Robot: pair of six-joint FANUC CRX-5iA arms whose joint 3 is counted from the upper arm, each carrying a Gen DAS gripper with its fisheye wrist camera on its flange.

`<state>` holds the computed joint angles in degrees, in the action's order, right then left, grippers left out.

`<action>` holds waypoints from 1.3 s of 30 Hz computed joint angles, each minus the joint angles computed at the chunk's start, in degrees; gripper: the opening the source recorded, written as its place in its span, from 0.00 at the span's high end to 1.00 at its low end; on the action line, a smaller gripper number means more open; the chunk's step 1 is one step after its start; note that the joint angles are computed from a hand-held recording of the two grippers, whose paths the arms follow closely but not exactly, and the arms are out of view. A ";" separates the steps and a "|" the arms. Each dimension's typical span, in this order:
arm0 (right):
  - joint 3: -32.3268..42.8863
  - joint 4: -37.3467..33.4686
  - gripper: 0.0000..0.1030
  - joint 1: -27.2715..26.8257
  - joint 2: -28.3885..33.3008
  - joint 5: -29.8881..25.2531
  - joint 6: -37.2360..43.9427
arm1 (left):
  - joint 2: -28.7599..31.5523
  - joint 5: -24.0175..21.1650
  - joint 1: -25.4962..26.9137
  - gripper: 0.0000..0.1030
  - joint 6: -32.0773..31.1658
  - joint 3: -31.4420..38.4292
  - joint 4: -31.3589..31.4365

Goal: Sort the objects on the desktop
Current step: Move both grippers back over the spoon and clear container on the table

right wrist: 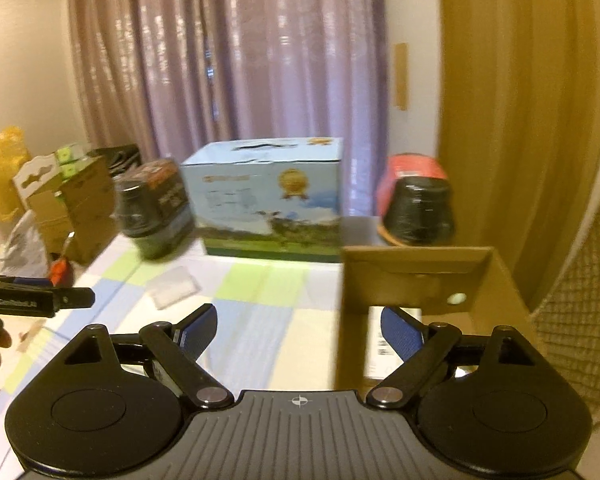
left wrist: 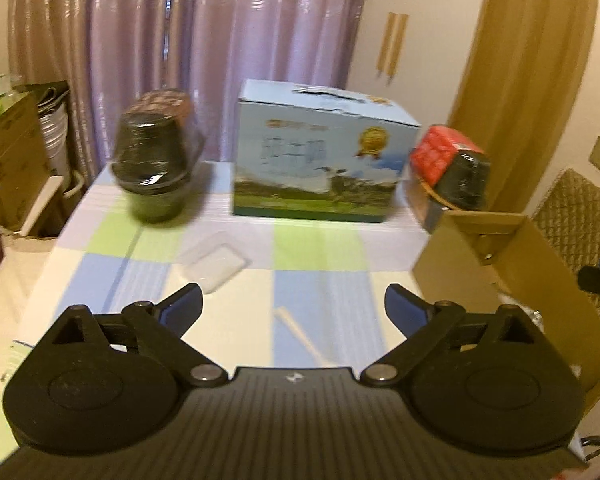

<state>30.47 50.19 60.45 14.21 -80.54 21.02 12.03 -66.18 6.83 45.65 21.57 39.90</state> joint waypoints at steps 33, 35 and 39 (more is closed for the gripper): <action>-8.45 -11.58 0.36 -5.23 7.41 19.60 5.14 | 8.34 -1.54 6.65 0.04 -19.63 0.49 1.06; -8.23 -12.86 0.42 -5.55 7.91 20.86 7.48 | 8.58 -1.23 6.41 0.04 -21.42 -0.15 2.14; -7.58 -12.40 0.49 -5.64 9.41 20.73 11.12 | 9.79 -2.07 5.64 0.04 -20.90 0.49 2.86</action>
